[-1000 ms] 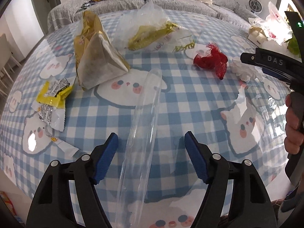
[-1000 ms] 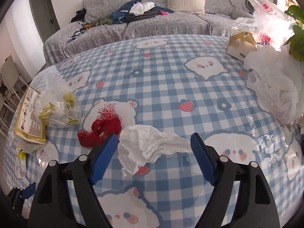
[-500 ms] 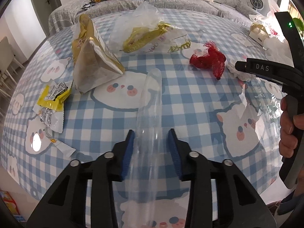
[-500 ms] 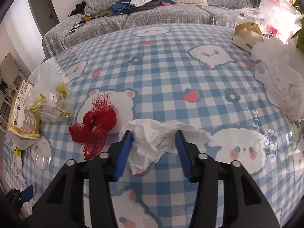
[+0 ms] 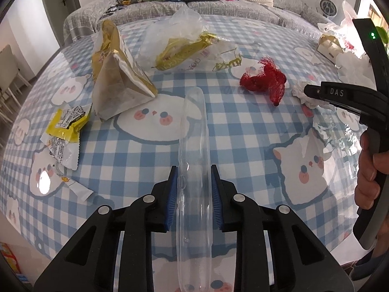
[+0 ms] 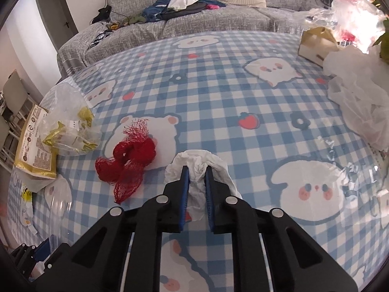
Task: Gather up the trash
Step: 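Grasp the clear plastic tube with the left tool while the right tool grasps the white tissue, then carry the plastic tube and tissue down over the trash bin with both tools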
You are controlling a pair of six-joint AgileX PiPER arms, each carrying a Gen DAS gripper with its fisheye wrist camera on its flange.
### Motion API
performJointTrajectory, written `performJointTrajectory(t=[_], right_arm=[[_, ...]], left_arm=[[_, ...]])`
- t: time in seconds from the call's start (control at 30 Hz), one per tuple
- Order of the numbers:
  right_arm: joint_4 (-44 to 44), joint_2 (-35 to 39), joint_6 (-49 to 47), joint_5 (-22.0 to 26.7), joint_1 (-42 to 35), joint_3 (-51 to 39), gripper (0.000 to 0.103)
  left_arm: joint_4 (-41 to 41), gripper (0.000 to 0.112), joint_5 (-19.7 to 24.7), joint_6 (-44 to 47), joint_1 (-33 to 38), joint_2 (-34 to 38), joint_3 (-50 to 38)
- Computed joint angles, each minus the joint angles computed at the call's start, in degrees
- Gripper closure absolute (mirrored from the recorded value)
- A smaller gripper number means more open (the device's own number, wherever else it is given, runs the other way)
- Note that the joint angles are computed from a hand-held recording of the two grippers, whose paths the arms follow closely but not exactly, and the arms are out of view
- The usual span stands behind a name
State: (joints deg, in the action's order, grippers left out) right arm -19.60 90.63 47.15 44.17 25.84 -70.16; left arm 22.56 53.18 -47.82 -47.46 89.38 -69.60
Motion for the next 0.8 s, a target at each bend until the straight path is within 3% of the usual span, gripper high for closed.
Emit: performJointTrajectory(t=[0.4, 0.8], right_arm=[[-3.82, -3.84, 4.64, 2.95, 3.14, 1.35, 0.091], [-10.53, -7.24, 11.94, 9.21, 11.33, 1.78, 0.091]], left_arm=[[-0.35, 0.087, -0.27, -0.28, -0.34, -3.62, 2.10], [0.58, 0.087, 2.14, -3.73, -3.56, -7.95, 3.86]])
